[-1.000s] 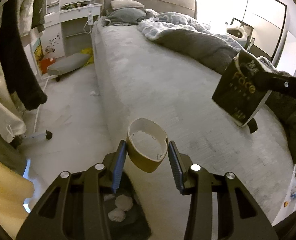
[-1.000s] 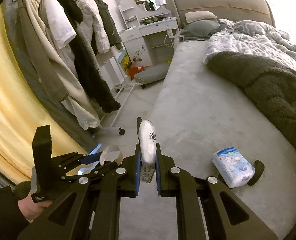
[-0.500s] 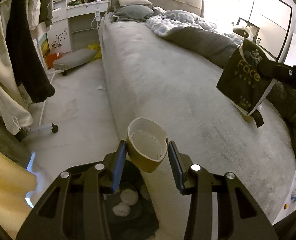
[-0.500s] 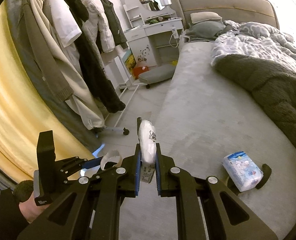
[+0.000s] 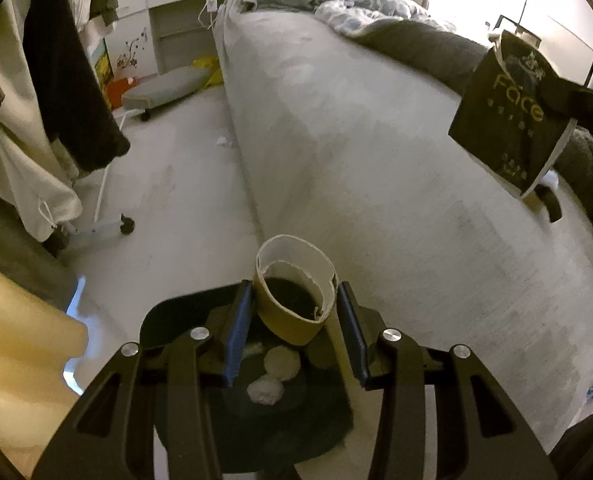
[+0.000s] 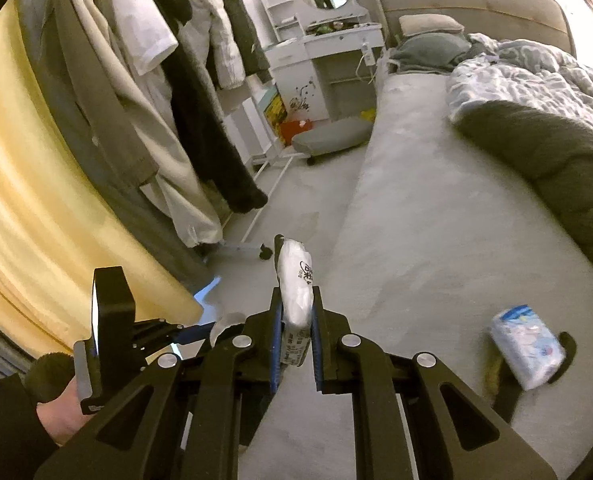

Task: Collect trash
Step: 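Carry the tape roll and tissue pack off the bed over the black bin, then open the left gripper to drop the tape roll into the bin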

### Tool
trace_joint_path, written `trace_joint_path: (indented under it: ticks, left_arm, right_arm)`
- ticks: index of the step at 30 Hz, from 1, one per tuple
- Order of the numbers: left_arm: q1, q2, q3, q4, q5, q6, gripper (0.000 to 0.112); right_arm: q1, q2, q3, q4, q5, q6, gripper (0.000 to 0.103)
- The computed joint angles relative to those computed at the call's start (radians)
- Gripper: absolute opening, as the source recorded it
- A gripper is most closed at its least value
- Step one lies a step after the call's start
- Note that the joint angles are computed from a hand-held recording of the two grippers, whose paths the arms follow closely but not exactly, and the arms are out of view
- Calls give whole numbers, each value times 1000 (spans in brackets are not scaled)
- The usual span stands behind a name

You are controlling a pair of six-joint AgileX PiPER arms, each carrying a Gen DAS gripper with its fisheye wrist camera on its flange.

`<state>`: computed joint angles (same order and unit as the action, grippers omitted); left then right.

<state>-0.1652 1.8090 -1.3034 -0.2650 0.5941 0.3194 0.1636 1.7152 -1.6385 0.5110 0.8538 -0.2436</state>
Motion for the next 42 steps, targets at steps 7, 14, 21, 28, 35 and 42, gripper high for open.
trace_joint_path:
  ticks: [7,14,21,28,35,42]
  left_arm:
    - [46,58,-34,-19,92,28,45]
    - [67,87,-37,17,126,23,45]
    - [90,120,-44,42,168,11,45]
    - [124,160,-60,38,232,34,45]
    - [168,194,-73,62,291,30,46]
    - [201,204,-82,34,340,66,64]
  right_arm:
    - [54,60,-54,-30,10,33,13]
    - [89,113,-112,-47,27,63,13]
    - [122,183,-166,-15,44,70,13]
    - [164,277,-248,0,78,97,13]
    - [220,387,-354,-54,139,153,13]
    - [259,494,-482,-97,207,203,13]
